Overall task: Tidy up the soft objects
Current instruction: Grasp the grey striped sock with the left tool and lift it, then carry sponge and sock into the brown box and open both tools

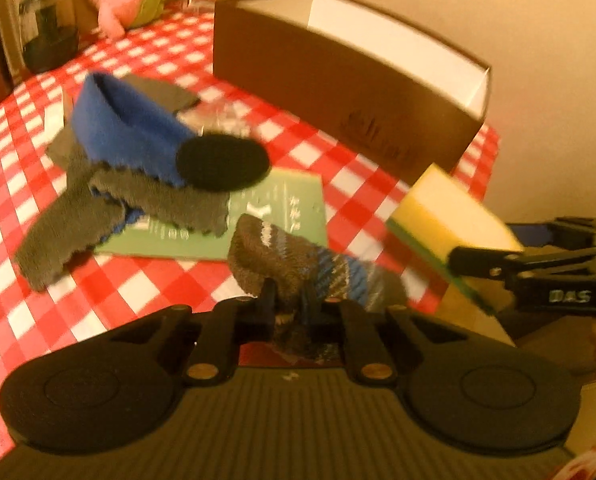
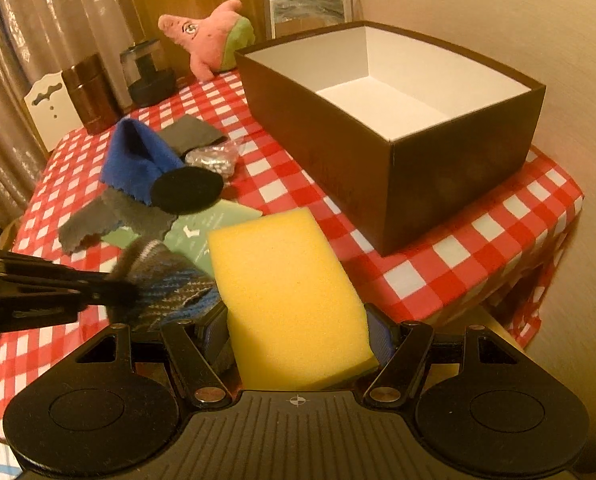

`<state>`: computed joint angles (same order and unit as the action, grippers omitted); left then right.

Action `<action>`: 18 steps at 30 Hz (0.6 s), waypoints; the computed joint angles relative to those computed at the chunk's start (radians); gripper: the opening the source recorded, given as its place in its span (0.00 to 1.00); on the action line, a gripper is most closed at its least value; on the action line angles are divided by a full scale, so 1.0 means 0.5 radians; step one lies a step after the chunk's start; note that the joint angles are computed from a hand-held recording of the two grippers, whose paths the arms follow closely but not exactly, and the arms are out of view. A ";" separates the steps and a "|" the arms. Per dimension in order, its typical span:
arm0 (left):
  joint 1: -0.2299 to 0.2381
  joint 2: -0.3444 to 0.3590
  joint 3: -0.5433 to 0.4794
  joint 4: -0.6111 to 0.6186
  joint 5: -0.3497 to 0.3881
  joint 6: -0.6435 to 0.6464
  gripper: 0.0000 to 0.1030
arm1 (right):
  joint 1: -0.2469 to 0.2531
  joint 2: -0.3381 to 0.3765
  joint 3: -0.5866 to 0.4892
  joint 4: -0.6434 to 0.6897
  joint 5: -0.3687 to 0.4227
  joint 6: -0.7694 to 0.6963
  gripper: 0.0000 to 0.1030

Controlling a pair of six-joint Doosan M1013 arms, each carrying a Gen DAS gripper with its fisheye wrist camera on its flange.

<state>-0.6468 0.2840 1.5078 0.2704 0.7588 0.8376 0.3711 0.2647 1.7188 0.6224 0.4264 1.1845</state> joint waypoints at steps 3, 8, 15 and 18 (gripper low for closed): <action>0.006 -0.023 -0.023 0.042 -0.016 0.012 0.10 | 0.004 0.003 -0.017 0.021 -0.018 0.003 0.67; 0.037 -0.046 -0.070 0.071 -0.040 0.064 0.10 | 0.022 0.001 -0.054 0.036 -0.065 0.011 0.67; 0.107 -0.045 -0.149 0.038 -0.102 0.204 0.10 | 0.068 -0.002 -0.127 -0.090 -0.161 0.176 0.67; 0.142 -0.038 -0.186 0.008 -0.145 0.283 0.10 | 0.095 0.005 -0.166 -0.253 -0.228 0.332 0.67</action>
<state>-0.5756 0.2650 1.4146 0.2743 0.6861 0.9792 0.4186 0.2672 1.6357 0.4960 0.3125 1.3506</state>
